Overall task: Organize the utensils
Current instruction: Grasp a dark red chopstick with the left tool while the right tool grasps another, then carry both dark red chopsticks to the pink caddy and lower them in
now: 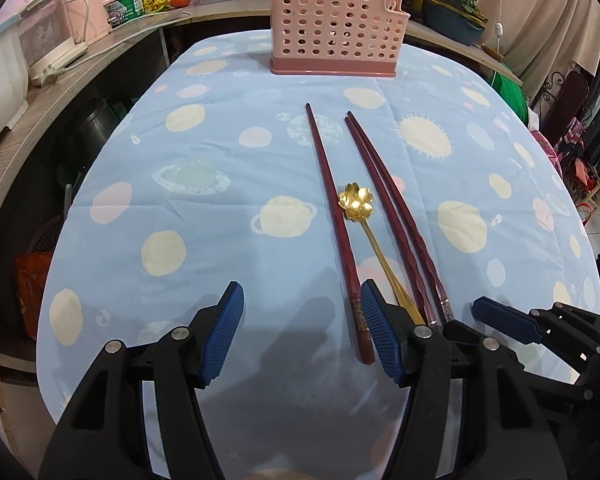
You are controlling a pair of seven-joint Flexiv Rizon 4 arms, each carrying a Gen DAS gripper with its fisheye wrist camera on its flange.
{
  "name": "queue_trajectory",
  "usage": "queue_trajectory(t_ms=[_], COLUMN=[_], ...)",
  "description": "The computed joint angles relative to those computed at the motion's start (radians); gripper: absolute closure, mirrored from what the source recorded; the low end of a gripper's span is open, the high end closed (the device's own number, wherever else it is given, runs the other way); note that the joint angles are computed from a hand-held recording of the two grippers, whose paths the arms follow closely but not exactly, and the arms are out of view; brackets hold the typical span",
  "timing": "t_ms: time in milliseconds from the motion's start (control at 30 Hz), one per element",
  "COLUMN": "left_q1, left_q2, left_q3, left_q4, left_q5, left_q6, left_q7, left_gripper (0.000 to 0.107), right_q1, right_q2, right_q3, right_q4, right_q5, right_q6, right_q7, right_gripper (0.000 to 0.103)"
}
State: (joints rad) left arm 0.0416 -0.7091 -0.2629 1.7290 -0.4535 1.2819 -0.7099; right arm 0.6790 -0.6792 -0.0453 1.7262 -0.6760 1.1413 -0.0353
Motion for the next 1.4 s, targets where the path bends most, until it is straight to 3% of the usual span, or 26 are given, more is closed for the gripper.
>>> queue_trajectory(t_ms=[233, 567, 700, 900, 1167, 1400], left_q1=[-0.003, -0.017, -0.012, -0.002, 0.000, 0.022], left_q2=[0.003, 0.000, 0.000, 0.005, 0.016, 0.057], left_q3=[-0.001, 0.012, 0.007, -0.002, -0.001, -0.034], left_q4=[0.006, 0.010, 0.015, 0.018, 0.027, 0.048], left_q5=[0.005, 0.005, -0.001, -0.010, -0.031, -0.085], left_q6=[-0.025, -0.051, -0.041, -0.062, -0.074, -0.070], left_q7=[0.010, 0.011, 0.015, 0.032, 0.046, 0.080], left_gripper=[0.049, 0.052, 0.064, 0.098, 0.100, 0.100], right_q1=[0.001, -0.004, -0.006, -0.008, -0.002, 0.018], right_q2=[0.016, 0.026, 0.026, 0.026, 0.033, 0.081], right_q3=[-0.009, -0.011, -0.008, -0.006, -0.014, -0.070], right_q4=[0.028, 0.051, 0.051, 0.051, 0.056, 0.089], right_q5=[-0.013, -0.039, -0.042, -0.044, -0.057, -0.159], right_q6=[-0.007, 0.009, 0.008, 0.008, 0.012, 0.050], right_q7=[0.034, 0.077, 0.078, 0.080, 0.093, 0.204], right_gripper=[0.095, 0.096, 0.096, 0.096, 0.096, 0.096])
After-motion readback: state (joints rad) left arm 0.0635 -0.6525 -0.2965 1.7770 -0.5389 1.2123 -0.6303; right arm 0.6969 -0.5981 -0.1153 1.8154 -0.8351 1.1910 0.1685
